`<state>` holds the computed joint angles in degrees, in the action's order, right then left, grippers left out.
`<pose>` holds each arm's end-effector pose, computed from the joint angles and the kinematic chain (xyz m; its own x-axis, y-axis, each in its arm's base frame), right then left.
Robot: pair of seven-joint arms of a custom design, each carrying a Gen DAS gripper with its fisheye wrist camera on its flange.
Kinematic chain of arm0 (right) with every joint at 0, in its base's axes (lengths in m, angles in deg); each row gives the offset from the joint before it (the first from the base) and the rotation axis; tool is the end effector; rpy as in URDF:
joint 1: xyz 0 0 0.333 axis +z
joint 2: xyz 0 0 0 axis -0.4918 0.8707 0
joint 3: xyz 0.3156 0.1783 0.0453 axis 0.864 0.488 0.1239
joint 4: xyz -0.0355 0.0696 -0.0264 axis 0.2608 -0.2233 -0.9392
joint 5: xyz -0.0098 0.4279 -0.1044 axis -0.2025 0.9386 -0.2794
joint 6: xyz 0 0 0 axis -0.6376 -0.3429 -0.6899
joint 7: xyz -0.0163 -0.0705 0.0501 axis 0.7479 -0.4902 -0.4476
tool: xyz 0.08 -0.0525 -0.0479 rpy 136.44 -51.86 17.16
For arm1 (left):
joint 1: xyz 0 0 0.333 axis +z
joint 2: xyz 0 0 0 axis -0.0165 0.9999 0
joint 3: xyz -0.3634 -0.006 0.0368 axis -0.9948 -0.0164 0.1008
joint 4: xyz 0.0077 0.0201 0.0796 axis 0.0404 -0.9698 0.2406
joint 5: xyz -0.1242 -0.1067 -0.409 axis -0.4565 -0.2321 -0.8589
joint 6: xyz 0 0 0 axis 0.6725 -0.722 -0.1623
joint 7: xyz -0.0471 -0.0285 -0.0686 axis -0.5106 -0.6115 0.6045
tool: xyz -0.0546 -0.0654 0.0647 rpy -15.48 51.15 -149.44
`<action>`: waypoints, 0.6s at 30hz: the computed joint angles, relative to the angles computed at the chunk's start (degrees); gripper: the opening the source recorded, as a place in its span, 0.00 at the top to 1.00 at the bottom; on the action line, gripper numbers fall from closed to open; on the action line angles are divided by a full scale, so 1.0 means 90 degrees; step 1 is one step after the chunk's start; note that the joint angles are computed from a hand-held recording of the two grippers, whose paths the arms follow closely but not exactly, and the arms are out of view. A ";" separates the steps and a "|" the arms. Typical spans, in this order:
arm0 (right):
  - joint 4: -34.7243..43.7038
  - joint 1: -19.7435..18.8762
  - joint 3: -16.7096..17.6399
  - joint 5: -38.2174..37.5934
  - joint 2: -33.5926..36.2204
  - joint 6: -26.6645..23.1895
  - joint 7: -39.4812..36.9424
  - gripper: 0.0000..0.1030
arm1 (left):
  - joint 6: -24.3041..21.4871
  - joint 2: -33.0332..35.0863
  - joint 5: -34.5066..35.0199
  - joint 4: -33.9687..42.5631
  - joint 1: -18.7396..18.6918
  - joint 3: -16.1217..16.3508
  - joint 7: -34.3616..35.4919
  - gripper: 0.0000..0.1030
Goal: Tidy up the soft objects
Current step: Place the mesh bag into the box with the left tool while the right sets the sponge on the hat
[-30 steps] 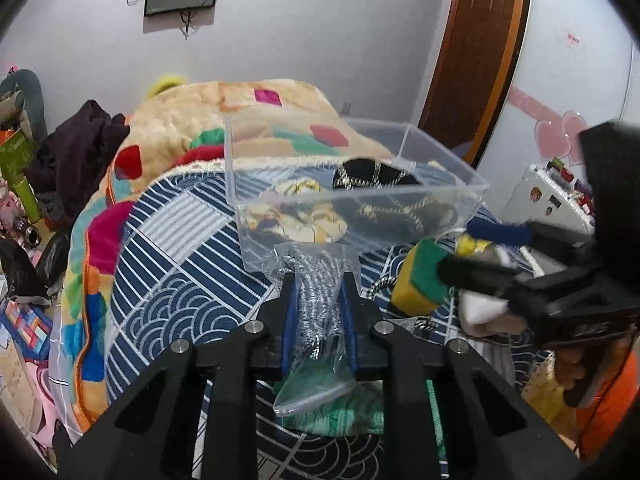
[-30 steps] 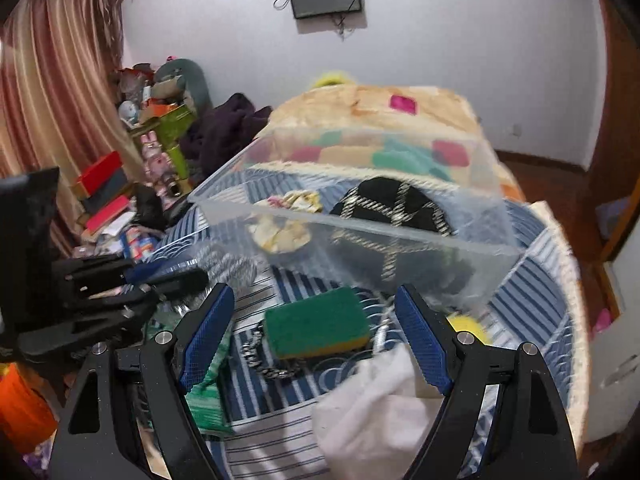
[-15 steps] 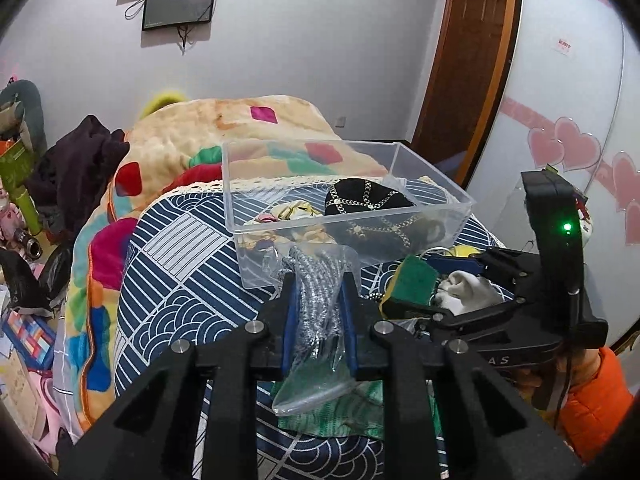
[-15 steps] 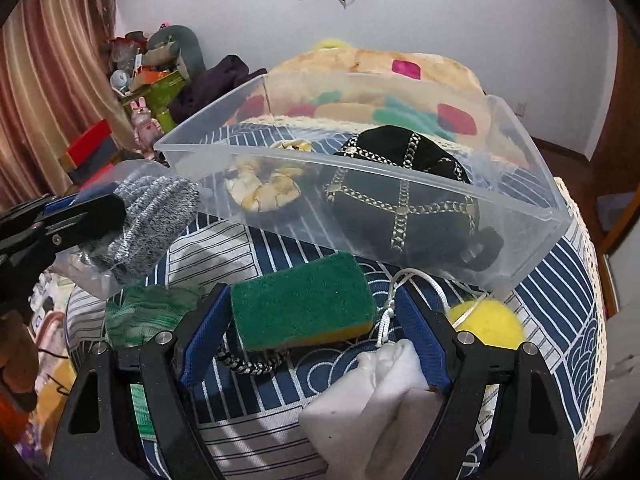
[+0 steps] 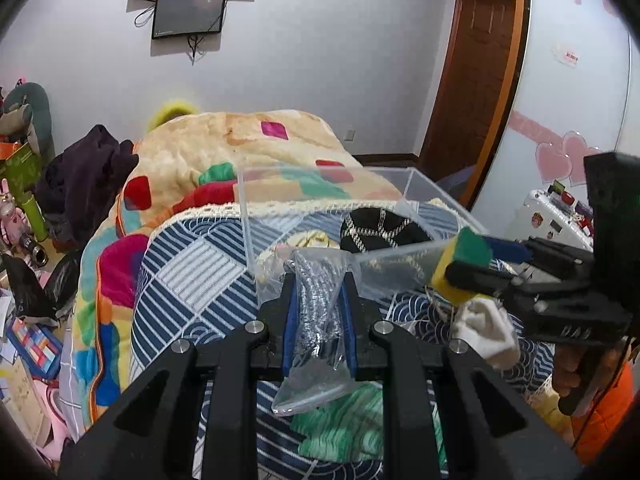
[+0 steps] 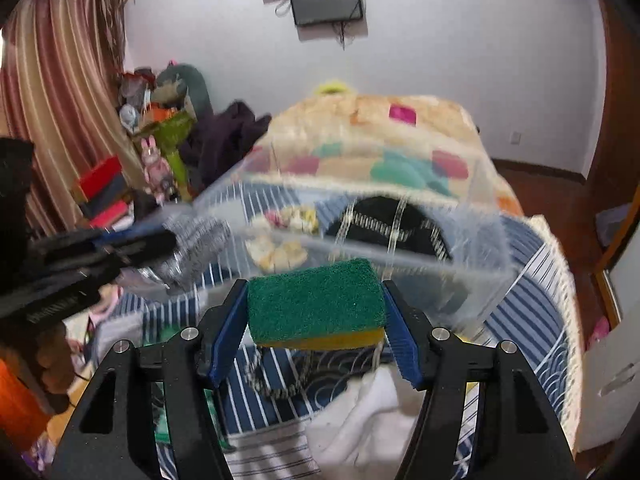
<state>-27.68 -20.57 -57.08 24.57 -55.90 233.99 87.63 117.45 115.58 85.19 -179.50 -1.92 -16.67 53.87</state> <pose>0.6967 0.1944 0.3387 0.4499 -0.8753 -0.1773 -0.6321 -0.1718 -0.7556 0.7004 -0.1145 0.3087 -0.2244 -0.9644 0.1402 -0.6060 0.0254 -0.7950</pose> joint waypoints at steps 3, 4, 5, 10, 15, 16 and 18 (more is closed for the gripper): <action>0.0182 -0.0108 0.0089 0.0571 -0.0047 0.0078 -0.0522 0.41 | 0.0103 -0.0026 -0.0236 0.0057 -0.0246 0.0237 0.0145 0.81; 0.0238 -0.0082 0.0067 0.0697 -0.0048 0.0109 -0.0615 0.41 | 0.0149 -0.0030 -0.0242 0.0088 -0.0236 0.0221 0.0168 0.81; 0.0310 -0.0054 0.0023 0.0762 -0.0040 0.0109 -0.0636 0.41 | 0.0186 -0.0033 -0.0302 0.0105 -0.0284 0.0266 0.0211 0.81; 0.0613 0.0067 -0.0160 0.0823 0.0064 0.0150 -0.0564 0.41 | 0.0289 0.0037 -0.0824 0.0313 -0.0695 0.0632 0.0578 0.81; 0.0818 0.0245 -0.0354 -0.0361 0.0286 0.0198 0.0549 0.41 | -0.0008 0.0318 -0.0902 0.0814 -0.0591 0.0489 0.0526 0.81; 0.0859 0.0311 -0.0432 -0.0694 0.0337 0.0186 0.0866 0.41 | -0.0117 0.0391 -0.0846 0.0943 -0.0515 0.0404 0.0484 0.81; 0.0932 0.0379 -0.0556 -0.1230 0.0423 0.0069 0.1399 0.41 | -0.0342 0.0549 -0.0701 0.1211 -0.0321 0.0184 0.0361 0.81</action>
